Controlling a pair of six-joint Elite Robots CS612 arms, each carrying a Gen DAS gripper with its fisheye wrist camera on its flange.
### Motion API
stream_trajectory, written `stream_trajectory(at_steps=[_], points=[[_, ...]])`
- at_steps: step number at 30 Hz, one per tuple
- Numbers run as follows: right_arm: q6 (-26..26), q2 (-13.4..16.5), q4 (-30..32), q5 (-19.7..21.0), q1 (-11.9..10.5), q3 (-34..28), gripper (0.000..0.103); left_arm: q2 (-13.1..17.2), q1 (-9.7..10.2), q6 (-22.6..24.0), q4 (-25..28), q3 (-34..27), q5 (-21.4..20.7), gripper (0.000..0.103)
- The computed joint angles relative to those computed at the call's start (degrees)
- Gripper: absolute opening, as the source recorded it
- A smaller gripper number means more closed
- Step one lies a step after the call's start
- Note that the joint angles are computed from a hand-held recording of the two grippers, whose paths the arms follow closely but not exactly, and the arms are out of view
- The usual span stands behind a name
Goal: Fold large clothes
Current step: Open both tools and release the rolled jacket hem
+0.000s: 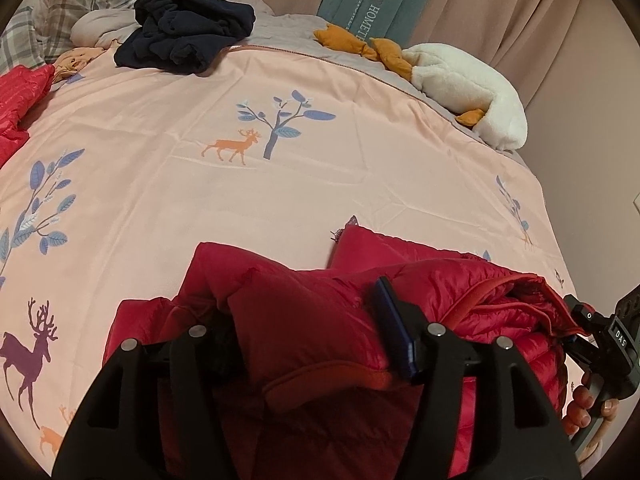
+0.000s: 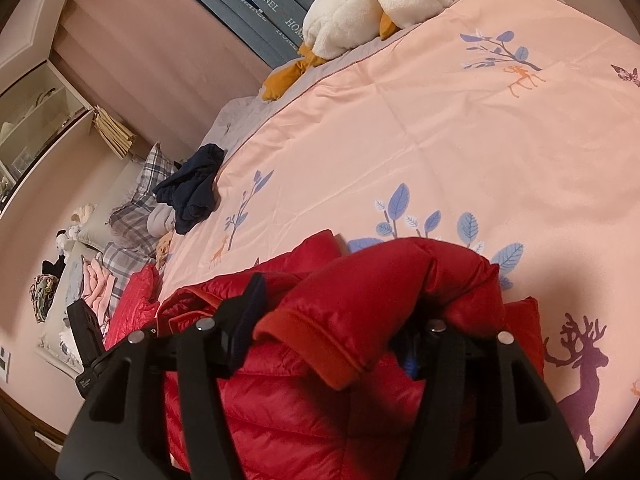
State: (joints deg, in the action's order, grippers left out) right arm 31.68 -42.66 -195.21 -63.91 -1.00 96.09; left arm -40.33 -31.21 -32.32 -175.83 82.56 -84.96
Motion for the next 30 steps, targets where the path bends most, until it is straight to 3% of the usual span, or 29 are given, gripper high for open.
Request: stream_trajectory(at_steps=[13,22,30], points=[[0.19,-0.13,0.04,0.01,-0.16,0.1,0.063,-0.25,-0.12,-0.13,0.57,-0.01,0.47,0.063],[0.17,-0.12,-0.04,-0.05,-0.25,0.1,0.068,-0.47,-0.26,-0.6,-0.49,0.5,1.21,0.076],[0.19,-0.11,0.08,-0.06,-0.45,-0.02,0.07,-0.65,-0.31,-0.66,-1.03,0.86,1.62,0.078]])
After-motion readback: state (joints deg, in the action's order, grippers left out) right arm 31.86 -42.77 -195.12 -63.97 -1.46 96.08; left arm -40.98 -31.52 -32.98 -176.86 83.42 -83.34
